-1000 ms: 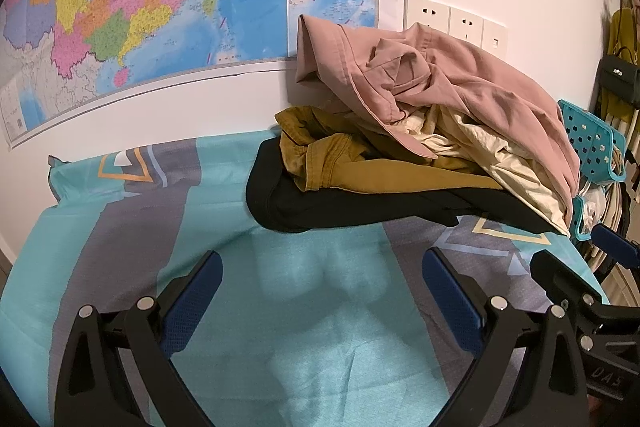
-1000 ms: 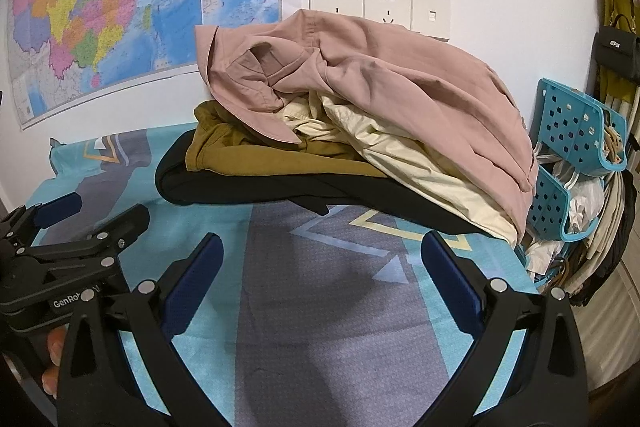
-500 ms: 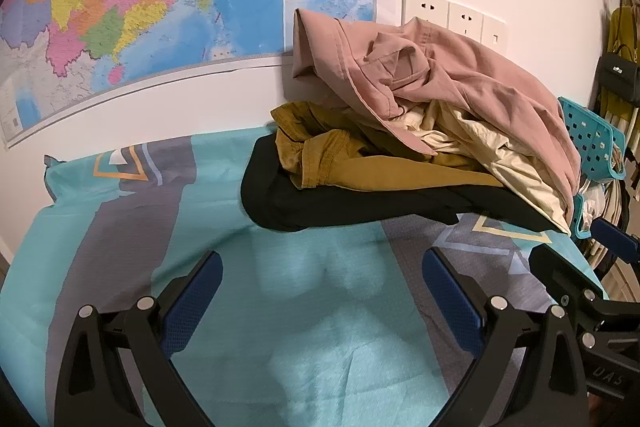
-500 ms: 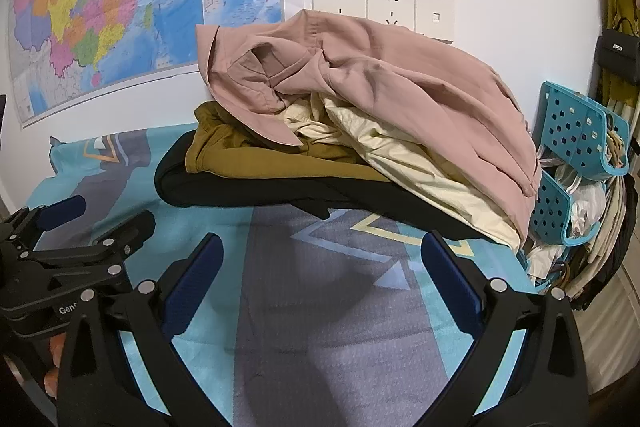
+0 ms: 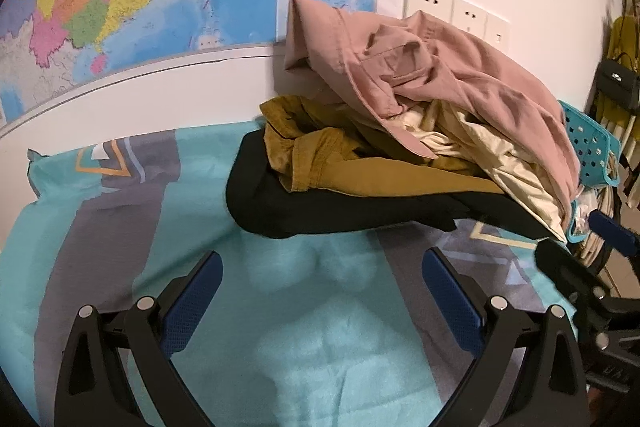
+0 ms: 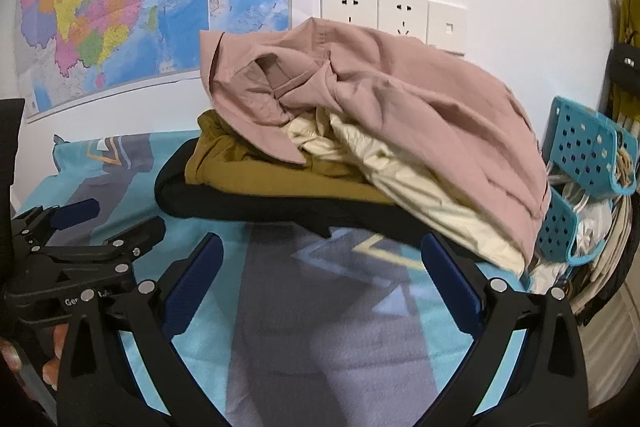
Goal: Fold large clothes
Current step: 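Reach both grippers into the pink jacket on the pile and grasp it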
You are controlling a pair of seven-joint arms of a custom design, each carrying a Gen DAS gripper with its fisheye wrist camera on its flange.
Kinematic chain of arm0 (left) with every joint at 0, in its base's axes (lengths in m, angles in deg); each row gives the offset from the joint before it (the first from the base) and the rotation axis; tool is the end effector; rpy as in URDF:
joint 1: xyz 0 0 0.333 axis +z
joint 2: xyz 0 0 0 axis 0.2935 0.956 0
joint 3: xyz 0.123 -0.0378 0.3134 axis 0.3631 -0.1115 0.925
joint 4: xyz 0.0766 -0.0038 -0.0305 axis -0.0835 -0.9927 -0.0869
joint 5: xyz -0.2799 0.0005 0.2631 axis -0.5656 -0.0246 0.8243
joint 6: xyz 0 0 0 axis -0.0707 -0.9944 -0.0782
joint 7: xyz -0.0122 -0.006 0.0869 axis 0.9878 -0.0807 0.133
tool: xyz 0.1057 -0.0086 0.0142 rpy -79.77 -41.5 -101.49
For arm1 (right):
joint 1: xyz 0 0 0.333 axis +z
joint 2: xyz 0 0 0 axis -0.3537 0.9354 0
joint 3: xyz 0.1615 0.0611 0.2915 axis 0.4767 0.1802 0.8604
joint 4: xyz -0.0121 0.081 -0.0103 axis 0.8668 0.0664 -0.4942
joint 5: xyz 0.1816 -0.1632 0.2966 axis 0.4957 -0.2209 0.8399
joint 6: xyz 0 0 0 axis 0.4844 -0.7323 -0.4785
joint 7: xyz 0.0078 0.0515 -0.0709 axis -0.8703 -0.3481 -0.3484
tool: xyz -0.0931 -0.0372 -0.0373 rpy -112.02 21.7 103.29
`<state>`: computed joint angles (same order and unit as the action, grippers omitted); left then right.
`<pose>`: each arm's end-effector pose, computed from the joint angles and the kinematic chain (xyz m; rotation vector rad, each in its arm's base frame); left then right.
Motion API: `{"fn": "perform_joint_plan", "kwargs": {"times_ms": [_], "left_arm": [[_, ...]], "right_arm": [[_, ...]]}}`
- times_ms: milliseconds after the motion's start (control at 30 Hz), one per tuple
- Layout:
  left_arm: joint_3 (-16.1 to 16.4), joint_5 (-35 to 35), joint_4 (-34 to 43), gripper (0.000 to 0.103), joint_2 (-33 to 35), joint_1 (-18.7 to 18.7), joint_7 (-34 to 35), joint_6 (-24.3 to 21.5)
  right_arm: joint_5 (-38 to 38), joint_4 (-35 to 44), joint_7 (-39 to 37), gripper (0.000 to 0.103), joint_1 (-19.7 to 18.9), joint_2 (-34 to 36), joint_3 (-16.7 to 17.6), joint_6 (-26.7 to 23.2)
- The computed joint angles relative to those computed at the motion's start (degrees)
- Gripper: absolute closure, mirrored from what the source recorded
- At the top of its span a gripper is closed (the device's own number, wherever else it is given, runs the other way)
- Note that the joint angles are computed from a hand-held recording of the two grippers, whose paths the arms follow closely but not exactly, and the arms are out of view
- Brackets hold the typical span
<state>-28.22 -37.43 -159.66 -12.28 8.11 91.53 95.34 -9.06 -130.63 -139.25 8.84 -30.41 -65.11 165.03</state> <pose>0.6096 -0.2289 0.5579 -1.1127 2.3174 -1.1385 0.4740 0.3337 0.5715 -1.2095 2.0810 -1.1467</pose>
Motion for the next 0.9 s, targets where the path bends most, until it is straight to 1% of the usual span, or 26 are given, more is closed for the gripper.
{"fn": "perform_joint_plan", "kwargs": {"times_ms": [67, 200, 300, 333, 400, 467, 533, 567, 633, 700, 733, 800, 833, 867, 900], "left_arm": [[0.46, 1.95, 1.36, 0.007, 1.33, -0.6, -1.42, 0.96], [1.15, 6.59, 6.02, 0.007, 4.99, -1.22, -5.41, 0.56], [1.87, 10.85, 10.24, 0.007, 8.19, -1.85, -9.21, 0.19], [2.2, 12.4, 12.53, 0.007, 9.74, -2.12, -10.65, -0.54], [2.43, 14.55, 14.81, 0.007, 11.44, -2.32, -12.53, -0.39], [3.12, 17.3, 18.14, 0.007, 13.77, -2.95, -14.81, -0.68], [3.39, 19.18, 21.04, 0.007, 15.7, -3.15, -16.59, -1.51], [3.48, 19.94, 22.39, 0.007, 16.58, -3.19, -17.38, -1.91], [3.56, 21.21, 25.37, 0.007, 18.51, -3.21, -18.77, -3.03], [3.82, 22.47, 28.19, 0.007, 20.33, -3.39, -20.13, -4.07], [3.83, 22.96, 29.04, 0.007, 20.89, -3.38, -20.55, -4.43], [4.08, 24.02, 31.19, 0.007, 22.3, -3.5, -21.56, -5.21], [4.28, 24.53, 32.82, 0.007, 23.29, -3.56, -22.15, -5.88], [4.17, 24.72, 33.37, 0.007, 23.68, -3.39, -22.34, -6.0], [4.14, 24.92, 34.32, 0.007, 24.32, -3.27, -22.6, -6.28]], "right_arm": [[-1.2, 1.12, -2.63, 0.006, -0.32, 0.53, -0.34, -0.74], [-3.76, 4.26, -9.34, 0.006, -1.05, 2.13, -1.48, -1.48], [-5.33, 7.81, -15.97, 0.006, -2.52, 4.3, -3.26, 0.95], [-5.44, 9.14, -18.14, 0.006, -2.81, 5.21, -3.75, 1.25], [-5.64, 13.73, -25.23, 0.006, -3.47, 8.48, -5.11, 1.6], [-6.48, 18.27, -31.01, 0.006, -3.3, 11.88, -6.57, 0.5], [-5.21, 21.53, -35.43, 0.006, -3.7, 14.39, -8.17, 2.58], [-3.84, 24.01, -38.9, 0.007, -4.27, 16.36, -8.9, 4.04], [-2.64, 26.98, -43.21, 0.012, -3.99, 18.91, -10.33, 4.82], [-1.3, 31.29, -48.29, 0.032, -3.62, 22.45, -11.72, 4.43], [-0.24, 32.21, -49.56, 0.036, -3.58, 23.14, -12.23, 5.04], [3.02, 32.54, -52.79, 0.07, -4.5, 23.24, -12.59, 9.25], [3.61, 32.69, -53.37, 0.075, -4.12, 23.19, -13.18, 9.42], [4.13, 32.1, -54.03, 0.089, -3.92, 22.39, -13.53, 10.21], [5.32, 30.23, -53.89, 0.09, -4.36, 20.55, -13.46, 12.75]]}}
